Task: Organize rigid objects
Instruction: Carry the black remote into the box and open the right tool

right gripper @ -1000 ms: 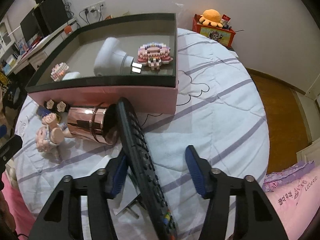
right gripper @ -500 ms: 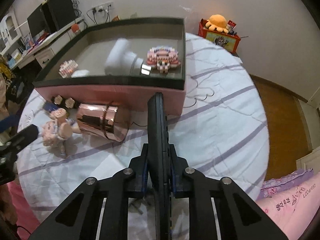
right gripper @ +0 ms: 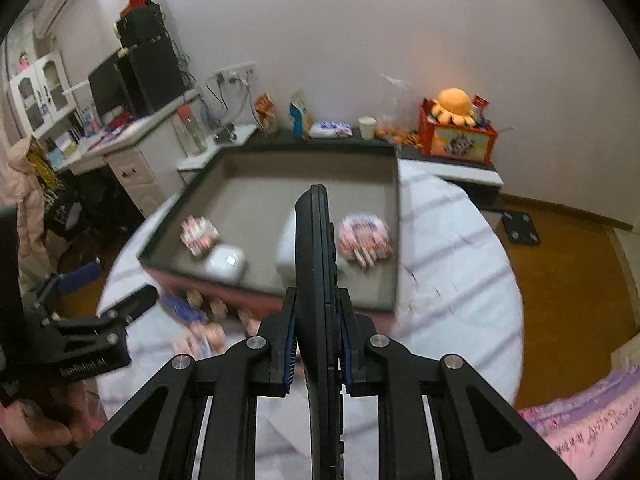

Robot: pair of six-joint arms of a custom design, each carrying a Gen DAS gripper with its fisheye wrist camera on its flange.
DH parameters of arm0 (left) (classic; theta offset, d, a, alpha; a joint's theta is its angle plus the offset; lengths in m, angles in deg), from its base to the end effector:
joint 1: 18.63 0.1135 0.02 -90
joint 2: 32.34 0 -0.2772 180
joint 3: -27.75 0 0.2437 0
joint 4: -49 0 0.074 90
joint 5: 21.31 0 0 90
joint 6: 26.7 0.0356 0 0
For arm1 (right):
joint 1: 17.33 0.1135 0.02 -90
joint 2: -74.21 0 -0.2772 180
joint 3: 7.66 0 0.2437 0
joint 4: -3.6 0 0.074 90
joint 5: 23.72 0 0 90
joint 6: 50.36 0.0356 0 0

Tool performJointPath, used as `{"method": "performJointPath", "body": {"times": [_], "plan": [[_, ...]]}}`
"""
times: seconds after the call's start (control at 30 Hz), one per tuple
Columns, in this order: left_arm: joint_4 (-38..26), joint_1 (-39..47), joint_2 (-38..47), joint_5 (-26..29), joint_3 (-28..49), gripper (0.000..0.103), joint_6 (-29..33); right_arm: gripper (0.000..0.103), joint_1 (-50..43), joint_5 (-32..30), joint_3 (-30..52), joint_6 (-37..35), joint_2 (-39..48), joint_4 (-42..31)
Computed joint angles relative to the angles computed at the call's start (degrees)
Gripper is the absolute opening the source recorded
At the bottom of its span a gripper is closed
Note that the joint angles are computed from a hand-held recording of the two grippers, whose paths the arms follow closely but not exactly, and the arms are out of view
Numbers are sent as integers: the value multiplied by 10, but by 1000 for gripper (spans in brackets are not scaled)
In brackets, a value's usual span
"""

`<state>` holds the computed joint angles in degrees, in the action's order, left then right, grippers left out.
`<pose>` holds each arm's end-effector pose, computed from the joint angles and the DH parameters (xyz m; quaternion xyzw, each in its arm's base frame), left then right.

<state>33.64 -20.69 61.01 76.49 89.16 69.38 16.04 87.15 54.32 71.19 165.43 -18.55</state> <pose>0.3167 -0.0162 0.1810 0.0907 0.9251 -0.0506 0.3652 0.2621 0.1574 0.1878 0.0451 0.9290 0.0303 0.3661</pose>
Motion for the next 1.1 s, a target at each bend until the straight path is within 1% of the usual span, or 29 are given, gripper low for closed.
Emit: {"method": "performJointPath", "body": {"times": [0.13,0.23,0.3,0.47,0.6,0.67,0.83,1.0,1.03,1.07,1.1], "plan": [[-1,0,37,-13,54,103,-5,17,-36,-38,77,-36,64,24],[-8,-4,77,-30,105,103,-9,17,-55,-59,142,-51,122,21],[-19,-7,110,-38,146,103,-11,17,-67,-72,171,-55,151,22],[-51,-22,200,-58,262,103,-20,17,-120,-115,276,-57,241,-10],[-77,-27,254,-54,331,103,-28,17,-159,-170,356,-53,304,-43],[-83,-27,269,-51,349,103,-29,17,-170,-189,409,-67,344,-75],[-91,-30,290,-46,371,103,-32,17,-174,-194,503,-107,413,-152],[-93,-32,295,-48,373,103,-34,19,-178,-183,557,-115,458,-201],[-93,-32,293,-48,371,103,-35,22,-179,-181,559,-113,459,-205],[-91,-31,289,-47,367,103,-34,39,-181,-181,560,-109,458,-207],[-90,-31,286,-48,364,103,-34,61,-183,-183,537,-101,442,-190]]}}
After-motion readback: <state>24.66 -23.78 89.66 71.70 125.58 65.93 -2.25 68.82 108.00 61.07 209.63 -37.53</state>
